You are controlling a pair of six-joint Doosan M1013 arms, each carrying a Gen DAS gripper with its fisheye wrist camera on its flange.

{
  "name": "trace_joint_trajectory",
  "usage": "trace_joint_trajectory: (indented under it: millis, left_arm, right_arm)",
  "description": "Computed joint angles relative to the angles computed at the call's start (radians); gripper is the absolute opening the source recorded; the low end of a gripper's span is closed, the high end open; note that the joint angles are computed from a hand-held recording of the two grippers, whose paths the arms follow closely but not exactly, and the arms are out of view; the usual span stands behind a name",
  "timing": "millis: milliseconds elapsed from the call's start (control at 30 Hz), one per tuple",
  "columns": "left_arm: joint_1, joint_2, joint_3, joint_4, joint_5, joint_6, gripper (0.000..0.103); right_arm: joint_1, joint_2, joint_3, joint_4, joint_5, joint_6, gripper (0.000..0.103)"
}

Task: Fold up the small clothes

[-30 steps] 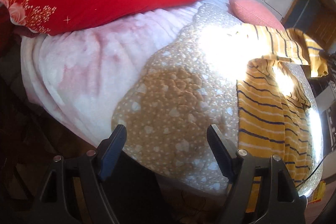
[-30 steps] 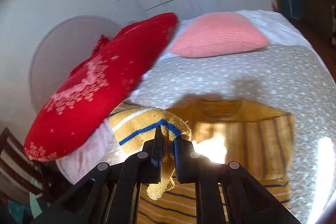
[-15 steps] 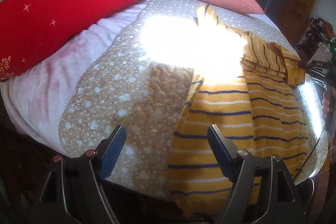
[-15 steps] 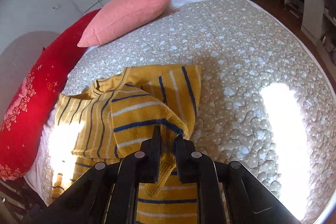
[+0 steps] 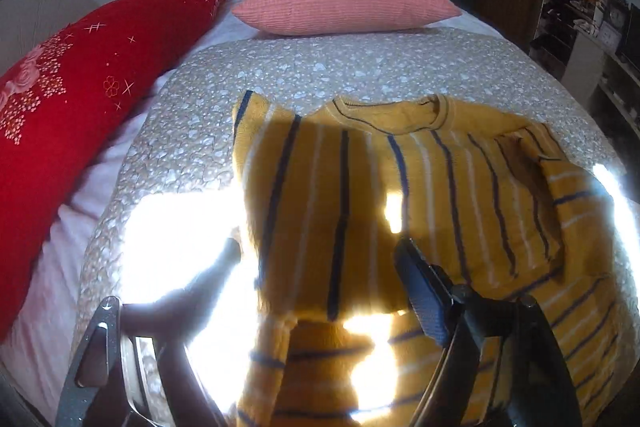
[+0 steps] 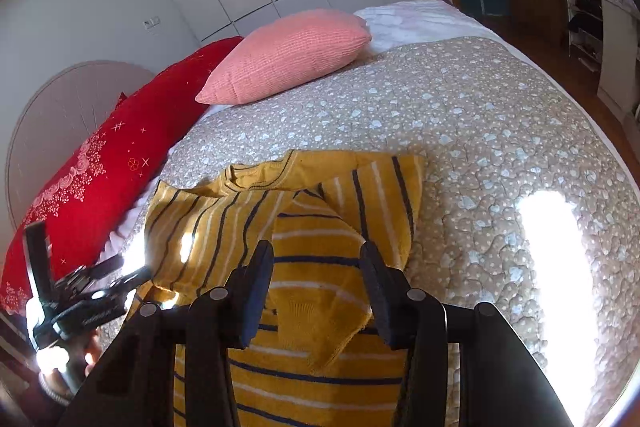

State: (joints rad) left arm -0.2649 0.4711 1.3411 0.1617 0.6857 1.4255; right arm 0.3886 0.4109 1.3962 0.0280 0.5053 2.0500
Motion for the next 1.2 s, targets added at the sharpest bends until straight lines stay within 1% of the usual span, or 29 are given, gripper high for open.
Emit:
trace_joint_trajectory:
  millis: [67,100,133,167,200,233,267,333,367,433,467,500,533,567,600,667,700,733,767,800,833,900,933,967,1000,1067,1200]
  left_arm:
    - [0.0,0.043,-0.045,0.075,0.04,-0.039,0.079]
    - [0.008,0.063,-0.069,0.072,0.069,-0.035,0.079]
    - [0.02,0.08,-0.09,0.039,0.097,-0.017,0.079]
    - [0.033,0.091,-0.107,-0.009,0.117,0.004,0.079]
    - [0.044,0.096,-0.117,-0.051,0.133,0.021,0.08]
    - [0.05,0.095,-0.117,-0.061,0.137,0.021,0.08]
    - [0.047,0.091,-0.112,-0.019,0.131,-0.01,0.08]
    - [0.03,0.086,-0.097,0.154,0.117,-0.106,0.08]
    - [0.03,0.088,-0.096,0.179,0.119,-0.114,0.08]
    - [0.037,0.086,-0.086,0.168,0.106,-0.099,0.08]
    - [0.035,0.081,-0.076,0.184,0.093,-0.1,0.08]
    - [0.031,0.079,-0.072,0.211,0.087,-0.105,0.08]
    - [0.025,0.076,-0.066,0.237,0.083,-0.117,0.08]
    - [0.022,0.073,-0.059,0.253,0.078,-0.125,0.08]
    - [0.022,0.072,-0.056,0.256,0.073,-0.129,0.08]
    - [0.027,0.073,-0.055,0.229,0.067,-0.124,0.08]
    - [0.033,0.074,-0.058,0.204,0.067,-0.118,0.081]
    - [0.037,0.075,-0.06,0.186,0.07,-0.119,0.083]
    - [0.041,0.076,-0.062,0.169,0.071,-0.117,0.083]
    - [0.045,0.076,-0.063,0.145,0.07,-0.107,0.083]
    - [0.05,0.075,-0.061,0.122,0.064,-0.097,0.084]
    - [0.057,0.07,-0.052,0.09,0.046,-0.075,0.084]
    - [0.059,0.07,-0.05,0.092,0.043,-0.068,0.085]
    - [0.061,0.07,-0.051,0.105,0.048,-0.083,0.085]
    - [0.062,0.071,-0.054,0.128,0.056,-0.12,0.085]
    - [0.068,0.07,-0.057,0.162,0.068,-0.182,0.081]
    - [0.066,0.059,-0.044,0.277,0.086,-0.276,0.081]
  right_arm:
    - [0.008,0.009,-0.016,-0.003,0.021,-0.046,0.05]
    - [0.013,0.017,-0.028,-0.005,0.036,-0.068,0.055]
    - [0.019,0.024,-0.039,-0.006,0.043,-0.089,0.057]
    - [0.024,0.033,-0.05,-0.006,0.045,-0.108,0.063]
    - [0.028,0.042,-0.059,-0.008,0.047,-0.122,0.067]
    - [0.033,0.054,-0.073,-0.013,0.055,-0.126,0.068]
    - [0.037,0.067,-0.087,-0.015,0.065,-0.128,0.07]
    - [0.042,0.097,-0.12,-0.013,0.097,-0.134,0.07]
    - [0.045,0.112,-0.138,-0.024,0.117,-0.129,0.07]
    - [0.057,0.142,-0.178,-0.075,0.169,-0.127,0.07]
    - [0.069,0.158,-0.207,-0.146,0.221,-0.111,0.059]
    - [0.08,0.177,-0.24,-0.209,0.282,-0.117,0.018]
    - [0.085,0.191,-0.268,-0.238,0.334,-0.14,0.007]
    - [0.082,0.19,-0.273,-0.24,0.338,-0.154,0.008]
    - [0.075,0.183,-0.268,-0.245,0.326,-0.152,0.007]
    - [0.06,0.172,-0.265,-0.34,0.328,-0.048,0.007]
    - [0.051,0.172,-0.268,-0.412,0.349,0.035,0.008]
    - [0.043,0.171,-0.268,-0.495,0.379,0.135,0.012]
    - [0.034,0.174,-0.272,-0.57,0.434,0.241,0.024]
    - [0.019,0.171,-0.271,-0.596,0.475,0.324,0.038]
    - [0.0,0.152,-0.244,-0.576,0.464,0.386,0.041]
    - [-0.032,0.088,-0.149,-0.511,0.339,0.462,0.044]
    - [-0.037,0.065,-0.112,-0.51,0.3,0.482,0.047]
    - [-0.034,0.049,-0.088,-0.524,0.285,0.494,0.055]
    - [-0.03,0.036,-0.067,-0.534,0.273,0.496,0.061]
    - [-0.026,0.012,-0.029,-0.51,0.233,0.467,0.061]
    - [-0.004,-0.02,0.008,-0.494,0.161,0.444,0.062]
